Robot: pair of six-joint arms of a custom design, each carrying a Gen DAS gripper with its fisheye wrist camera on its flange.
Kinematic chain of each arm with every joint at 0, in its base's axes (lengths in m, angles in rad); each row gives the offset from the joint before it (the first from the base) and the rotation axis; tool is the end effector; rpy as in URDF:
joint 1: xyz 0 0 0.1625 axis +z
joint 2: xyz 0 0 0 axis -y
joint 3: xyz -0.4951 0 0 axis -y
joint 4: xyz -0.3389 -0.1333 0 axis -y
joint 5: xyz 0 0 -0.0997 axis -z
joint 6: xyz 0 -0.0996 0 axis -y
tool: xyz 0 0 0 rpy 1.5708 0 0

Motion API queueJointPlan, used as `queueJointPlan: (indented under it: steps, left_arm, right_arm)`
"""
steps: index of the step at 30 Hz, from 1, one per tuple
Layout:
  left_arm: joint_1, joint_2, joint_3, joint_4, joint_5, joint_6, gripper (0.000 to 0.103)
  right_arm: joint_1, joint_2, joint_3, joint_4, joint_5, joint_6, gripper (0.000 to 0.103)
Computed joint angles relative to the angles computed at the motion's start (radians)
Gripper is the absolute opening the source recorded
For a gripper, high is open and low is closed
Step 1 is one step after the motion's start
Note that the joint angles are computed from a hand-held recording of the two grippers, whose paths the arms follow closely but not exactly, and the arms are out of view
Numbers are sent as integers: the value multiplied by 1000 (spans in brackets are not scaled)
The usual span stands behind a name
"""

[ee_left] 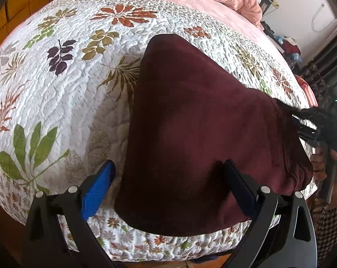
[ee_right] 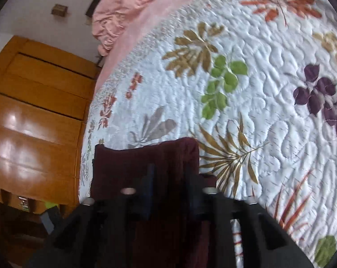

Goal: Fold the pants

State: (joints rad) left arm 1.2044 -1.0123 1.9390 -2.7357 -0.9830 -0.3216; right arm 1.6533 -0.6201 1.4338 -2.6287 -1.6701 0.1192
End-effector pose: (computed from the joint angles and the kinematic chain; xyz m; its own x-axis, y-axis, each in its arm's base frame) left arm -0.0326 -0.6112 0.2544 -0.8916 -0.1198 -0.4367 0.0699 0.9164 -0.3942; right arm 0.1853 -0.7436 0.1318 -0.9961 0.0573 0.0668 0.0388 0.9671 -0.2515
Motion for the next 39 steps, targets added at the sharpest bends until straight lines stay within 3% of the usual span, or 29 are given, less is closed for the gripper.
queueJointPlan:
  steps: [1,4,8,11,16,18,19,21,26,30,37,39]
  left_arm:
    - [-1,-4,0,6,0,0,97]
    - [-1,-24,9,12,-16,-7,97]
    - [4,-48,37,3,-41,-33,97]
    - [9,-52,54,-13,-56,-52,97]
    - [16,-45,61,-26,-78,-81,97]
    - [14,-47,64,-26,-76,-80,97]
    - [14,-48,64,-25,-75,-76,97]
    - [13,-51,66,-23,-75,-78,97]
    - [10,-53,69,-26,-82,-74,97]
    - [6,-44,64,-15,-70,-60,97]
    - [9,-58,36,7,-90,-4,97]
    - [12,-56,17,36,-79,21,97]
  right_arm:
    - [9,-18,26,-18,0,-20,51]
    - [39,-77,108,-29,-29,-57,56]
    - [58,-159,233,-16,-50,-40,67]
    - [45,-193,315,-23,2,-4,68]
    - [23,-173,351,-38,72,23,69]
    - [32,-164,347,-49,49,10,60]
    - [40,-163,345,-59,34,-7,43]
    - [41,-177,353,-63,54,-2,39]
    - [64,-169,327,-18,-43,-6,34]
    - [30,-153,351,-54,-22,-6,36]
    - [70,-181,337,-67,-50,-73,66]
    - [61,-192,339,-87,-28,-79,71]
